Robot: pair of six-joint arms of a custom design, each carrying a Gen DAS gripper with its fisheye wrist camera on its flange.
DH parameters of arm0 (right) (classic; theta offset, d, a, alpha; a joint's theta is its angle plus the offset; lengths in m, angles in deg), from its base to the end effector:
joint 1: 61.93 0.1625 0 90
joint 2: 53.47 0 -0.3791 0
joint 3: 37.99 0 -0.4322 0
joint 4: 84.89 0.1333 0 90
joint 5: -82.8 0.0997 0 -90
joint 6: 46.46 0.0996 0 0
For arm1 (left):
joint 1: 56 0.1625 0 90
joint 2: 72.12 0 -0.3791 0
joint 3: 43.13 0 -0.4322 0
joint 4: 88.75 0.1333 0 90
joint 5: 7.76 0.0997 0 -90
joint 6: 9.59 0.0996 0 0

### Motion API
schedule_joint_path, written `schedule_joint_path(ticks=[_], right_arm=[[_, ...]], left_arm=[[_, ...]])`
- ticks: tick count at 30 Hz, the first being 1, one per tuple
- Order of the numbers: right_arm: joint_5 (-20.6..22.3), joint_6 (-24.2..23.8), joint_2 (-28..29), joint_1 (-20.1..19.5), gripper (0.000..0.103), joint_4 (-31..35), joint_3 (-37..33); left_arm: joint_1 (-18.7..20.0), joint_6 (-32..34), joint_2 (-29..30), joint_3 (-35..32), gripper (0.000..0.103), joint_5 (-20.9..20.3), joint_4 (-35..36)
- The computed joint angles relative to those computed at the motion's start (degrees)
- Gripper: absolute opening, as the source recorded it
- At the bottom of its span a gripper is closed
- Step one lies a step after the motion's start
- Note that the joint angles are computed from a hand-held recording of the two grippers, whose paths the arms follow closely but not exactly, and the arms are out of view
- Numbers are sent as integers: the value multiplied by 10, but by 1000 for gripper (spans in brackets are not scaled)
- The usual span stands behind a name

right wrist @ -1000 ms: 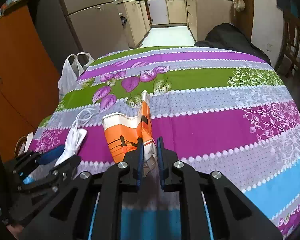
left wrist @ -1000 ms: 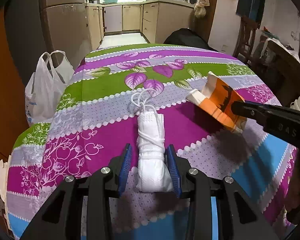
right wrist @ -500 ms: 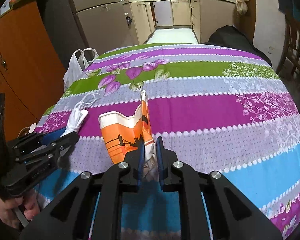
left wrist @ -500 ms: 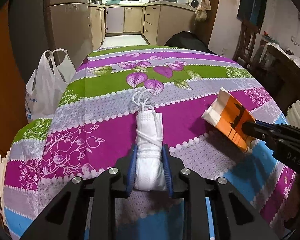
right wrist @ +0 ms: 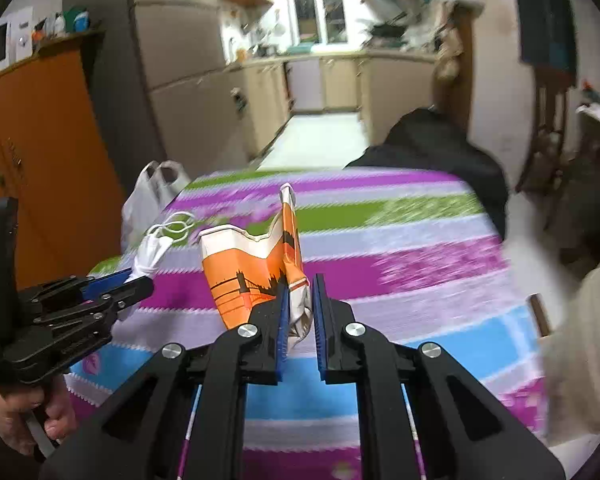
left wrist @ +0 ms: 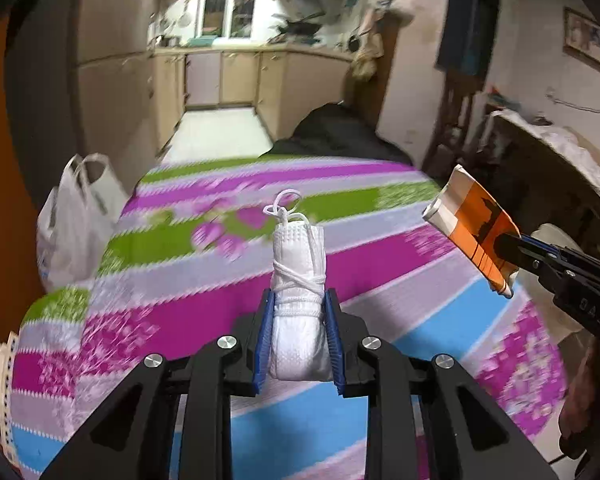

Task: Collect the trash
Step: 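Carry the cloth roll and orange packet over the white basin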

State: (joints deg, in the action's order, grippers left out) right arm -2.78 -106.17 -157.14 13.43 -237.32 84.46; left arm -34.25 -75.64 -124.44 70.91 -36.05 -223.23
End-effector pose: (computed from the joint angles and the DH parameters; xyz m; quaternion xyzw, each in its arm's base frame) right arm 0.0201 -0.4810 0.3887 0.3688 -0.8513 0.3176 0.1960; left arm -0.3990 -0.3971 0.0073 0.0931 0.8471 -0.4173 0.3155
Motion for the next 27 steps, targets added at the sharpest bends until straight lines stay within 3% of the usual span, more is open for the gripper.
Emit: schedule_joint_path(ticks=[6,14,21,27], right_arm=[[43,14,-48,-40,10,22,-47],[62,30,-57,-86,10,35,-122],[65,47,-37,-126,10,48,-196],[46,64,3,-146,10,73,-277]], left_arm=[[-13,110,77,-94,26,0,-73],[-27,259,209,-276,26,-30,-131],[-27,339,321,-457,26,-59,-109],[-21,388,443,-662,26,-90,-37]])
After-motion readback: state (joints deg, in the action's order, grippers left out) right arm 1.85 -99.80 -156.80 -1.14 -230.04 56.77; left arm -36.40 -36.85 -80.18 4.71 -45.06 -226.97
